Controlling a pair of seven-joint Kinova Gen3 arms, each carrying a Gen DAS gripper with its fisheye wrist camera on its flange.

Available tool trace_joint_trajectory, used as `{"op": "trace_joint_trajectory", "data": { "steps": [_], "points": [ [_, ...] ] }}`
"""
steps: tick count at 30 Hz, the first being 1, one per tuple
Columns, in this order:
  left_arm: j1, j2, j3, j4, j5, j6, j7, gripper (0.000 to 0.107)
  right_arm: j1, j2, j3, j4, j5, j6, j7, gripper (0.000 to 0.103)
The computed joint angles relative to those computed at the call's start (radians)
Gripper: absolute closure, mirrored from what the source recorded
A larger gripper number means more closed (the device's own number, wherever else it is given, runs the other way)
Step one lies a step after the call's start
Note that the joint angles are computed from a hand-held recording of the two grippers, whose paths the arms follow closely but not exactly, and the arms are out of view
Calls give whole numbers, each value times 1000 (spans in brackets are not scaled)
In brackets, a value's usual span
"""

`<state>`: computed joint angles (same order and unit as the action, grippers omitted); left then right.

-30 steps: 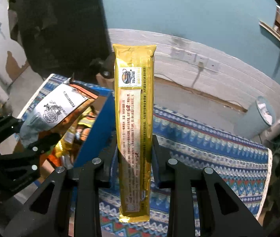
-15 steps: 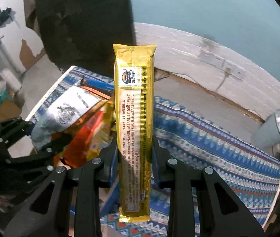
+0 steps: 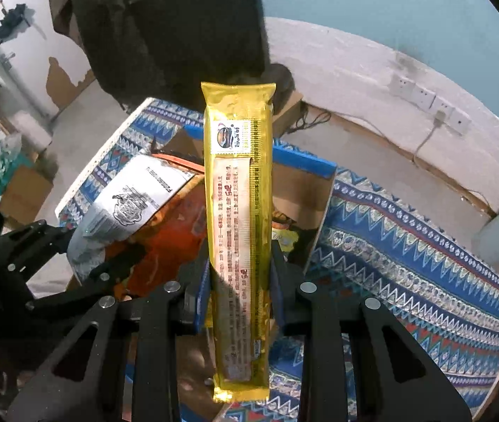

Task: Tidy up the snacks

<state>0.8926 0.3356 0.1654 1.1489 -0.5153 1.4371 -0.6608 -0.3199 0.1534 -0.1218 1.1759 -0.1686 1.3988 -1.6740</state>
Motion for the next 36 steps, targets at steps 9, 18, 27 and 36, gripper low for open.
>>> {"op": "trace_joint_trajectory", "data": {
  "steps": [9,18,27,36],
  "points": [
    [54,39,-13,-96,-41,62,-29,32,46,-14,16,0,-53,20,4,61],
    [104,47,-24,-178,-61,122,-48,25,50,-94,19,27,10,10,44,39],
    [162,51,-36,-247,-91,155,-49,21,84,-184,40,70,-7,-31,105,30],
    [232,68,-53,-305,-152,205,-78,16,132,-279,76,152,-36,-10,148,30]
  ]
}}
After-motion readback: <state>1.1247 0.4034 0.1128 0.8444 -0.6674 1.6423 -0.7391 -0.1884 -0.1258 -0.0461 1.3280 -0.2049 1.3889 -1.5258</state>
